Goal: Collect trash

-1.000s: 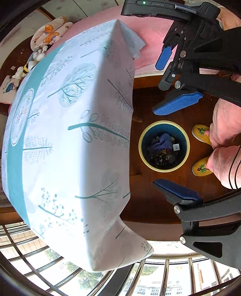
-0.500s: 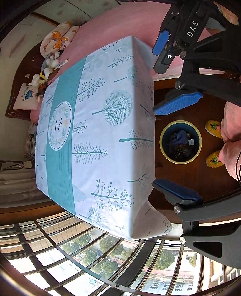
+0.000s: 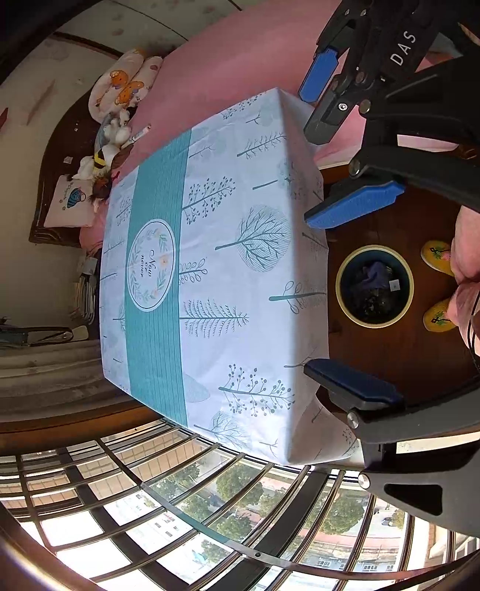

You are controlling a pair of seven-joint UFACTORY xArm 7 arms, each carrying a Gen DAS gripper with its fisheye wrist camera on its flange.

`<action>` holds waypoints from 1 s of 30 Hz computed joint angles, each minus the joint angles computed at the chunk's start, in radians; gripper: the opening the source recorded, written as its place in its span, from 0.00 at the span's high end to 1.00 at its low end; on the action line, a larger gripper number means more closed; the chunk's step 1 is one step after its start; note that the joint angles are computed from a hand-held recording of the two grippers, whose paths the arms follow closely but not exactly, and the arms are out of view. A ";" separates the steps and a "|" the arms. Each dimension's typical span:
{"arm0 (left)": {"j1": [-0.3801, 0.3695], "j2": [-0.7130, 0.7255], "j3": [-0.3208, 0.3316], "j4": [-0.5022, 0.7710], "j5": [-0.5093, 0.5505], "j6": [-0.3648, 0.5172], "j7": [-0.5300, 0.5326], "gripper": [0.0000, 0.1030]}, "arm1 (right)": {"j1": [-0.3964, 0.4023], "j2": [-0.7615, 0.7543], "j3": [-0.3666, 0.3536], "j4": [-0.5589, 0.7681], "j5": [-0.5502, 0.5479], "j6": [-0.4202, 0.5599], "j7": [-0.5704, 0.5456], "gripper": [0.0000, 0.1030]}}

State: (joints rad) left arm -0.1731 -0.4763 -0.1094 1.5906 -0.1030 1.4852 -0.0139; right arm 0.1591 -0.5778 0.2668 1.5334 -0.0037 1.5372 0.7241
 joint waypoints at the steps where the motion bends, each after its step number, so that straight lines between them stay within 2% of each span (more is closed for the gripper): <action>1: 0.000 -0.001 -0.002 0.002 0.001 -0.003 -0.003 0.27 | 0.001 -0.001 -0.001 0.002 -0.002 0.001 -0.003 0.32; 13: 0.002 -0.003 -0.016 0.005 0.015 -0.009 -0.047 0.27 | 0.005 0.001 -0.003 0.015 -0.006 0.006 -0.040 0.32; 30: -0.002 0.002 -0.014 0.010 0.023 -0.009 -0.044 0.27 | -0.002 0.005 -0.001 0.018 -0.006 -0.001 -0.044 0.32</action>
